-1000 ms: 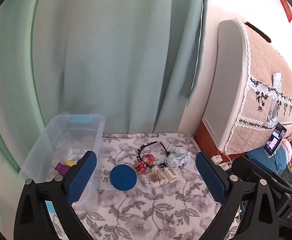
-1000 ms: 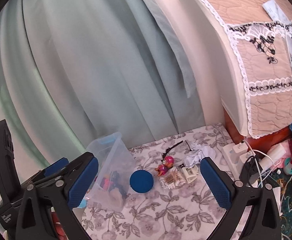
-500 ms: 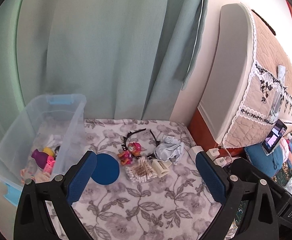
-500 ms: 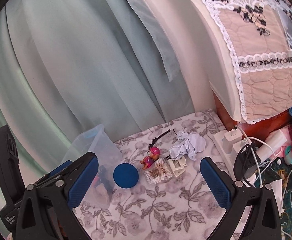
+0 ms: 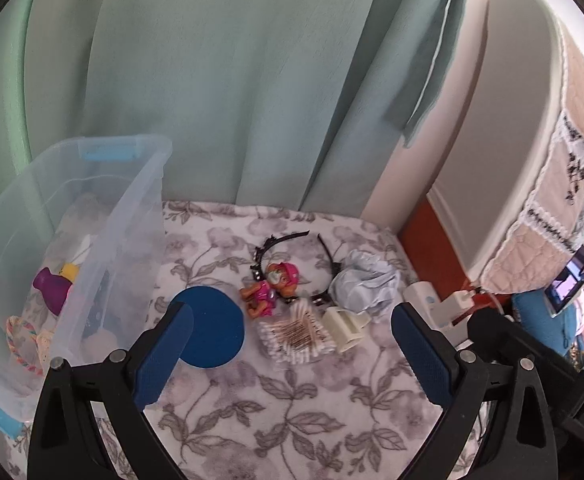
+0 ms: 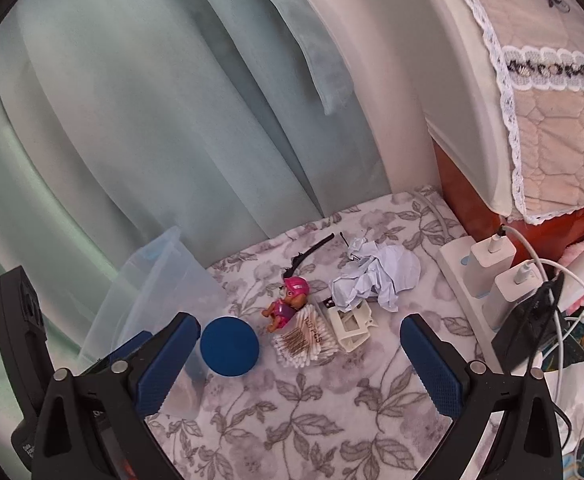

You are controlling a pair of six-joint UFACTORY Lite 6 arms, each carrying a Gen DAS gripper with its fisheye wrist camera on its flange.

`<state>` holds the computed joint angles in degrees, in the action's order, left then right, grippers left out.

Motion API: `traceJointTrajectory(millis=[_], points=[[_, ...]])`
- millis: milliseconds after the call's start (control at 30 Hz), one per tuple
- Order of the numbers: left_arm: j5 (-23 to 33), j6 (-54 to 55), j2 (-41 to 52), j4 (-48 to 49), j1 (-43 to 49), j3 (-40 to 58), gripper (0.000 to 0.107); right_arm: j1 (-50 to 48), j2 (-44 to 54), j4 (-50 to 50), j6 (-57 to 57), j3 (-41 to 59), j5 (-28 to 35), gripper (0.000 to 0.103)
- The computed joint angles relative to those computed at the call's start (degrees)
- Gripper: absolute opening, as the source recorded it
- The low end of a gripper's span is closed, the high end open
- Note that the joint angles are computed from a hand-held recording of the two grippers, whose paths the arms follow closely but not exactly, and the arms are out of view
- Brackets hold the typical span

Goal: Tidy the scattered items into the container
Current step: 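Grasp the blue ball with the left gripper while the right grasps the crumpled white paper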

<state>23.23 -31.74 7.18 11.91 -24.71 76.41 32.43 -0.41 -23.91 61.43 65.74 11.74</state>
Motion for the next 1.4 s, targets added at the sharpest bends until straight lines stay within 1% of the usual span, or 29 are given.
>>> traceJointTrajectory(millis=[100, 200, 267, 367, 500, 533, 667, 700, 833, 1000, 1067, 1200, 1267, 1400], points=[[-1.0, -0.1, 2.1, -1.3, 1.2, -0.5, 0.099, -1.1, 3.5, 6.6, -6.7, 1.5, -1.4, 0.103], [-1.8, -1.5, 4.3, -0.9, 2.2, -0.7, 0.099, -1.6, 7.3, 5.9, -6.3, 3.6, -1.5, 0.102], [-2.1, -3.4, 6.0, 0.6, 2.6, -0.5, 0.099, -2.1, 9.8, 9.2, -9.1, 4.9, -2.1, 0.101], [-2.4, -5.5, 8.5, 2.3, 3.2, 0.3, 0.099, -2.6, 13.7, 10.0, -9.7, 7.3, -2.3, 0.1], [-2.4, -11.2, 11.9, 7.4, 3.6, 1.9, 0.099, -3.6, 18.5, 13.7, -13.8, 10.6, -2.2, 0.097], [-2.5, -11.8, 12.8, 7.6, 3.8, 2.3, 0.099, -3.8, 19.9, 13.7, -14.0, 11.6, -2.0, 0.096], [-2.2, -13.7, 16.6, 8.6, 4.6, 4.6, 0.099, -5.3, 24.7, 19.8, -20.3, 15.1, -2.1, 0.092], [-2.1, -14.7, 17.4, 9.5, 4.7, 5.1, 0.099, -5.6, 25.8, 20.1, -20.7, 16.0, -2.0, 0.091], [-1.4, -24.1, 19.4, 19.2, 4.1, 6.1, 0.099, -6.8, 29.7, 21.7, -22.1, 19.3, -1.8, 0.089], [1.7, -34.8, 21.7, 30.8, 2.2, 7.4, 0.099, -8.2, 34.9, 22.5, -22.7, 24.0, -1.0, 0.085], [4.1, -36.5, 23.8, 32.9, 1.5, 9.6, 0.099, -8.6, 36.2, 23.2, -23.1, 25.1, -1.2, 0.084], [5.0, -40.1, 25.4, 36.7, 1.2, 11.3, 0.099, -9.3, 38.4, 22.1, -22.4, 27.1, -1.2, 0.083], [6.8, -41.2, 27.0, 38.1, 0.8, 13.1, 0.099, -9.7, 39.5, 21.5, -21.9, 28.1, -1.1, 0.083], [9.3, -44.8, 29.2, 40.7, 0.2, 15.6, 0.099, -10.6, 41.0, 24.6, -24.5, 29.5, -1.2, 0.078]])
